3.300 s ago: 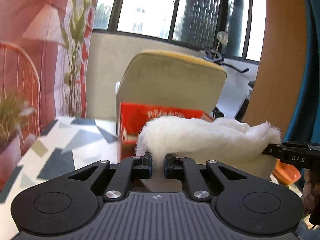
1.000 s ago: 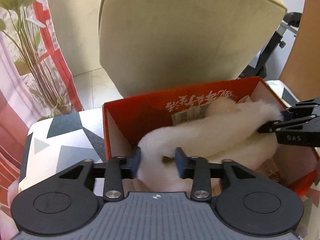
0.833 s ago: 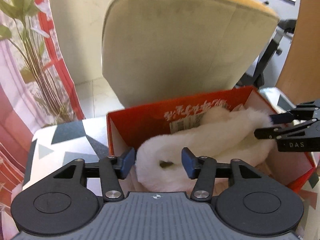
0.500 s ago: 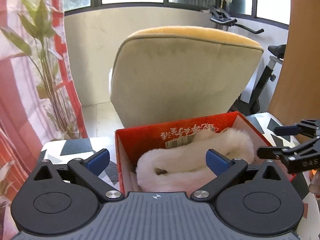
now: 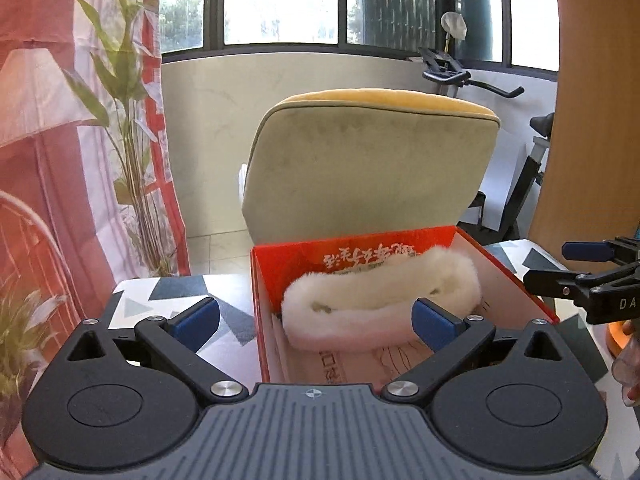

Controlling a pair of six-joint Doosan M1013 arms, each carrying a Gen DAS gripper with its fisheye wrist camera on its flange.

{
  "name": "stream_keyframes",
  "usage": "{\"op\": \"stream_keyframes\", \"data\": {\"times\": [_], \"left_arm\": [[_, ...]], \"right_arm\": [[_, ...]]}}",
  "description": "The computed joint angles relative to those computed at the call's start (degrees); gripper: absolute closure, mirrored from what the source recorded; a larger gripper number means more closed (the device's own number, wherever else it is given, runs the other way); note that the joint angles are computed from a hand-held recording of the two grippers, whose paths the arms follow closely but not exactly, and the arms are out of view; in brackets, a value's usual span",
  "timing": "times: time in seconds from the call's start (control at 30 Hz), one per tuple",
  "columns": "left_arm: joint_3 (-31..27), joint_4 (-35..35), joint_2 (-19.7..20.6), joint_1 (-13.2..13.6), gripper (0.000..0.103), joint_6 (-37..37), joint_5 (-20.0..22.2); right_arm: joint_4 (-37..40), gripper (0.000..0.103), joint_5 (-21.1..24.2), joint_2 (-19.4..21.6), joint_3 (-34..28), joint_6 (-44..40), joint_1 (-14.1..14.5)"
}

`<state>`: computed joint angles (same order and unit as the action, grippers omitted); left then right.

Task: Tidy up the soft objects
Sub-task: 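Withdraw both tools and move them down to the white cloth bag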

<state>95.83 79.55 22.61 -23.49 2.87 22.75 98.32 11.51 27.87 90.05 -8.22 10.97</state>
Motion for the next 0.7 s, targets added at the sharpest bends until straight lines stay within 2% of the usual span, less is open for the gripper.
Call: {"op": "stream_keyframes", "data": {"times": [0.13,0.37,0.53,0.63,0.7], "left_arm": [[1.95,3.75,-0.92,-0.20,0.000,-6.57,-0.26],[5.09,10.72,-1.90,-1.07,0.000,-16.35,1.98],[7.73,16.12,-2.53,-2.04,0.000,-20.38,4.09],[9.54,18.06,-2.94,-2.40,0.000,-23.08,4.01],[10.41,17.63,-3.07,-2.42,0.000,-23.67,3.37]], "right_arm": [[3.19,0.000,0.97,-1.22,2.25,-2.48,0.31],[11.74,0.000,1.26,-2.65,5.39,-10.69,0.97],[24.52,0.000,2.03,-3.33,8.12,-23.40,1.24],[31.98,0.000,2.22,-3.58,9.99,-30.19,1.45],[34.09,0.000,2.99,-3.67,11.24,-32.20,1.43]]}}
